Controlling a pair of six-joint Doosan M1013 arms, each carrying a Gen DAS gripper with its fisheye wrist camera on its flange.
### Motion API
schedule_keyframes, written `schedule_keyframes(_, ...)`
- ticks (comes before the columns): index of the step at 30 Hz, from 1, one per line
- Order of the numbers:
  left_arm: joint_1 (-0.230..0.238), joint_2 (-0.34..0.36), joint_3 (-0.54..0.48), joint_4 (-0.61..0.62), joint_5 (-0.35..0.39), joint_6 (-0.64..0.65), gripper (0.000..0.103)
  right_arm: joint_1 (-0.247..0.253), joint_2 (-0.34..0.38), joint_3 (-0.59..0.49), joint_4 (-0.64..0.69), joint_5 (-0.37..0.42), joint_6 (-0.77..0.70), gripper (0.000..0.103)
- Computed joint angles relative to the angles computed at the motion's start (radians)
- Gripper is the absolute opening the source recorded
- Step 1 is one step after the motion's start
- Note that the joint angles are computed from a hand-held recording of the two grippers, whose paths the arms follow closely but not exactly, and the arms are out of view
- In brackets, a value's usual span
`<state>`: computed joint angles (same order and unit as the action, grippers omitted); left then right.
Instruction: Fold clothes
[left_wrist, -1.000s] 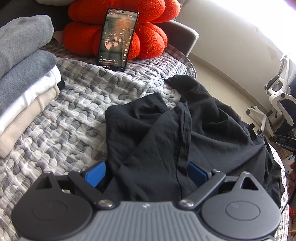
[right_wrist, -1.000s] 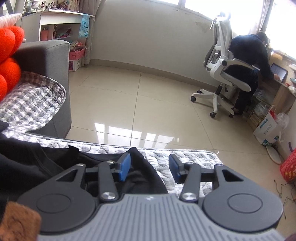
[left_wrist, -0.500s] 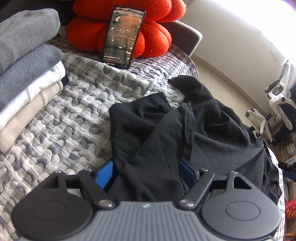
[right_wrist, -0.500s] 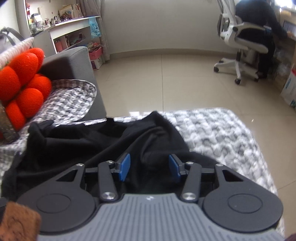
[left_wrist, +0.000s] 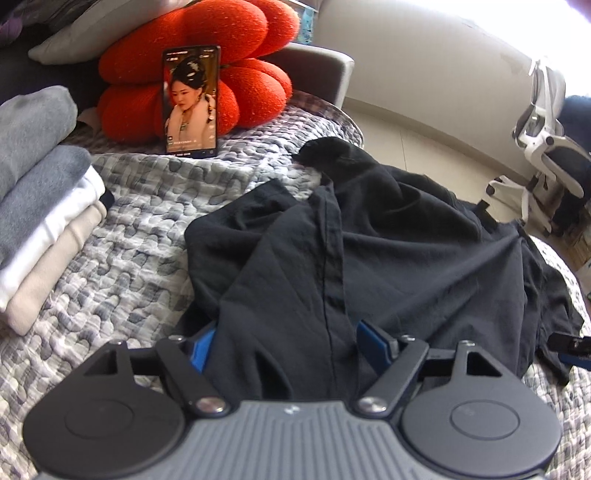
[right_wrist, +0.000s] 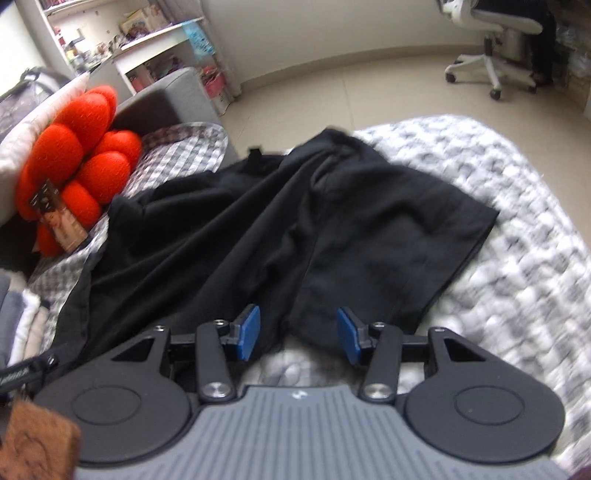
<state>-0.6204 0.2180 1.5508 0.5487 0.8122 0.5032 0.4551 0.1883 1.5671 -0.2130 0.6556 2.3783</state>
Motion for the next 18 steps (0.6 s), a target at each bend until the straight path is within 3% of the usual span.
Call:
schedule_keyframes(9,-0.024,0.021,-0.017,0.061,0.063,-0.004,0.078,-0.002,-0.001,0.029,0.188,-0.058,-0.095,0.051)
schedule_keyframes(12,-0.037,0.031,-0.021,0.099,0.089,-0.007,0.077,0.012,0.003,0.031,0.138,-0.082,-0.069,0.049)
schedule_keyframes(14,-0.046,0.038,-0.025,0.128,0.11,-0.016,0.069,0.017,0.006,0.035,0.136,-0.1,-0.06,0.034)
schedule_keyframes(16,-0.053,0.045,-0.03,0.157,0.134,-0.029,0.06,0.025,0.011,0.035,0.095,-0.104,-0.017,0.008)
schedule_keyframes(18,-0.06,0.049,-0.032,0.191,0.157,-0.055,0.049,0.031,0.014,0.035,0.054,-0.109,0.013,0.005)
